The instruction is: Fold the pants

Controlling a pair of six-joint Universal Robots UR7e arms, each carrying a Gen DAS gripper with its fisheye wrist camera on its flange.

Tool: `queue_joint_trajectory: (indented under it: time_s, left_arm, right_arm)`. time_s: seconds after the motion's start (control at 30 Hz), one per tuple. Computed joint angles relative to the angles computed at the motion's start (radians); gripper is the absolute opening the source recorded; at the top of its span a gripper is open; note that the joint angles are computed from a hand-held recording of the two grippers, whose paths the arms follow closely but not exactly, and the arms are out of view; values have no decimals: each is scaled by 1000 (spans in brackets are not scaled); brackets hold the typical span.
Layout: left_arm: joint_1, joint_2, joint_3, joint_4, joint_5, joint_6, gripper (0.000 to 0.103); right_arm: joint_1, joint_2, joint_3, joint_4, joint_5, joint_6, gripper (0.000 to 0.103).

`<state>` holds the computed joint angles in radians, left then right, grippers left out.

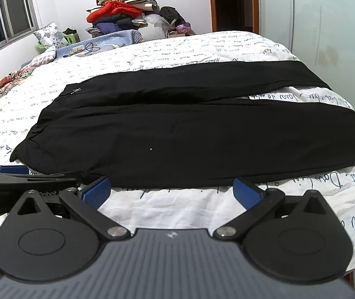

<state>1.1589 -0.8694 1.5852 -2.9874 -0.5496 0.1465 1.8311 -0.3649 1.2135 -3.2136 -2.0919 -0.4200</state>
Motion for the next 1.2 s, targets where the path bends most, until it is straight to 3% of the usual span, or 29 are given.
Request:
queue_joint_trajectory:
  time_s: [1.2]
  left_arm:
    - [-5,15,-19,34,47,-14,88]
  right_arm:
    - [-2,-1,9,-4,-1,3,103]
